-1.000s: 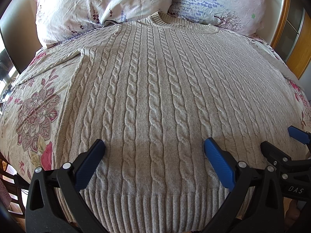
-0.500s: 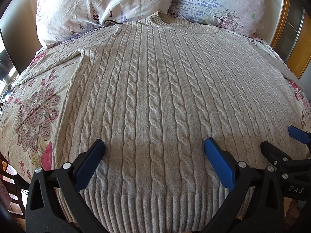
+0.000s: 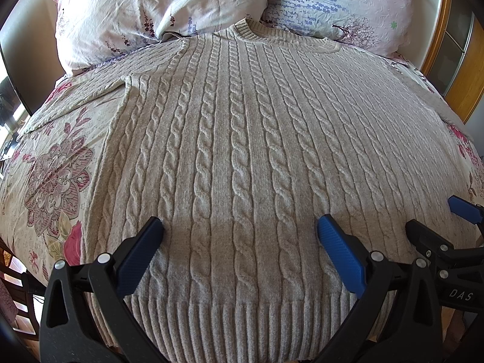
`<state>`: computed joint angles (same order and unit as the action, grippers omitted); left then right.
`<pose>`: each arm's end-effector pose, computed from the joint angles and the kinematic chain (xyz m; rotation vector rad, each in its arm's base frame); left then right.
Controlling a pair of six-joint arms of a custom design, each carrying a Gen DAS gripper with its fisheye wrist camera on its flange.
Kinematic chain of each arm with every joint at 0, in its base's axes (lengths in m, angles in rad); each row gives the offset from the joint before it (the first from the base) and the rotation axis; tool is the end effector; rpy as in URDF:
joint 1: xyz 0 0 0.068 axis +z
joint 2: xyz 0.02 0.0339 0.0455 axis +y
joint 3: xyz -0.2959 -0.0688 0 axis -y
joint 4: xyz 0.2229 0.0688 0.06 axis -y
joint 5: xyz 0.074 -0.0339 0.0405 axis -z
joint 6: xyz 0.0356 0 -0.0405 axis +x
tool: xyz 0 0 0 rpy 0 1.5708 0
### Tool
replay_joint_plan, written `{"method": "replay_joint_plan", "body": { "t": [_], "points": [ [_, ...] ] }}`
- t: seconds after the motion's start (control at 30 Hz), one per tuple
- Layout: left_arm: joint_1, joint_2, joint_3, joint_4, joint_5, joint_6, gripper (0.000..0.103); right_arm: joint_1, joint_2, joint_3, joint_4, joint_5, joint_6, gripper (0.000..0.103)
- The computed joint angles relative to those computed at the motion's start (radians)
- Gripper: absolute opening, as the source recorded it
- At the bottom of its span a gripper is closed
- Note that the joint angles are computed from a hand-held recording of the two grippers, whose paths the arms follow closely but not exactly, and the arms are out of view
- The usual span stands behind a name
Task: Fold small clothes
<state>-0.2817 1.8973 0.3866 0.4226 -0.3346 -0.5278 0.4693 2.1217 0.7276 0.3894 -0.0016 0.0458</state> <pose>0.2320 -0.0550 0.0795 -0.4209 2.5343 0.1497 0.2960 0.1502 0.0642 -0.5445 2.5299 0.1937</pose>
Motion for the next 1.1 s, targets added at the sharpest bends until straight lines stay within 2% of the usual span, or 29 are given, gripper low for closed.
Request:
{"method": "replay_joint_plan", "body": {
  "t": [0.43,0.8,0.87,0.97,1.1],
  "points": [
    [0.008,-0.006,0.016,-0.030,0.014,0.008,0.101,-0.006,0.004,0.009,-0.006,-0.015,-0.025,0.102],
    [0.057,-0.009,0.056,-0.086,0.067,0.081,0.101,-0.024,0.011,0.056,-0.083,-0.069,-0.095,0.102],
    [0.071,-0.012,0.061,-0.089,0.079,0.088,0.101,-0.043,0.009,0.066,-0.096,-0.109,-0.107,0.102],
    [0.098,-0.021,0.063,-0.078,0.096,0.089,0.101,-0.109,0.003,0.091,-0.116,-0.232,-0.106,0.102],
    [0.143,-0.034,0.079,-0.071,0.134,0.090,0.101,-0.274,0.005,0.181,-0.146,-0.363,-0.002,0.102]
  ]
}}
